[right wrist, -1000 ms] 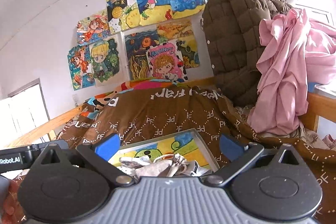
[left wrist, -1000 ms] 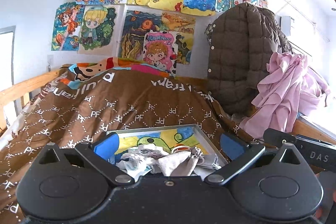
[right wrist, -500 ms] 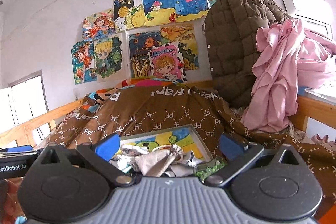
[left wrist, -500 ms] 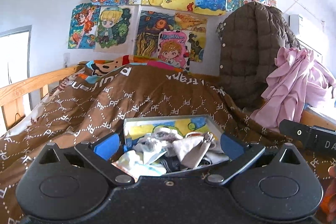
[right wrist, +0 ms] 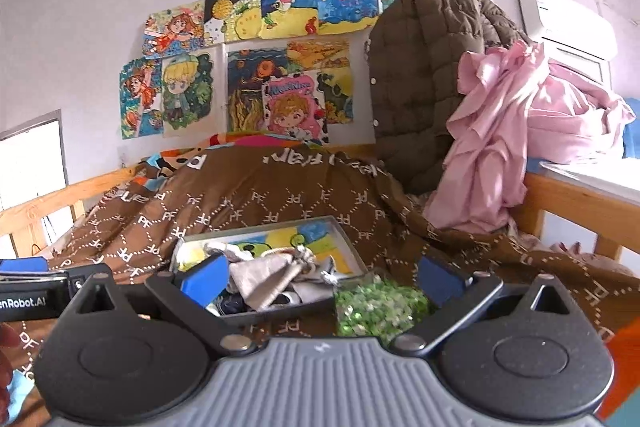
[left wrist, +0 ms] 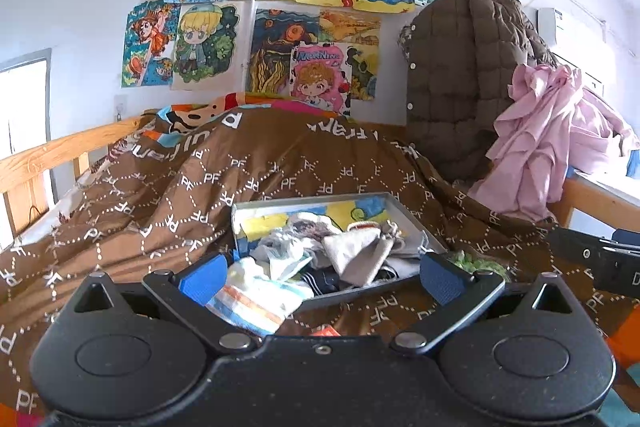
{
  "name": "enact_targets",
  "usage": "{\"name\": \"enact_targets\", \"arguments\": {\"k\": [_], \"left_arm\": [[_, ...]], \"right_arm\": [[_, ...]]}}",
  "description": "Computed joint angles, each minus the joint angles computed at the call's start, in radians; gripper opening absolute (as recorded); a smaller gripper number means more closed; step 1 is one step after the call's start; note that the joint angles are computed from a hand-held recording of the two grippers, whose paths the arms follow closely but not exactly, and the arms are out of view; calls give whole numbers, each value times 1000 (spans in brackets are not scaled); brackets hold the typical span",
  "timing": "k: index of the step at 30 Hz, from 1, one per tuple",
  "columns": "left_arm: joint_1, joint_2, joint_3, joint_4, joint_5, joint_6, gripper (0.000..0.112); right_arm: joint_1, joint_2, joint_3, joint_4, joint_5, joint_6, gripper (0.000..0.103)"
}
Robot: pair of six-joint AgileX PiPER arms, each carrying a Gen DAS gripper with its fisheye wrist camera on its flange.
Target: Organize soft objects
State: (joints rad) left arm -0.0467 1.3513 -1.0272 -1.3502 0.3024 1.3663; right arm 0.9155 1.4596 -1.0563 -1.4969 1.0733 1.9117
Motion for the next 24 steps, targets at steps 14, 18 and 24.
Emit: {"name": "enact_targets", "arguments": {"k": [14, 18, 24], "left_arm": [[-21, -114, 132, 161, -12, -140, 102], [-31, -145, 160, 217, -31, -194, 102], [-60, -158, 174, 452, -73, -450, 102]], "right_arm": [[97, -55, 60, 121, 98, 17, 103], [120, -59, 65, 130, 120, 18, 103], [117, -66, 69, 176, 101, 33, 103]]}}
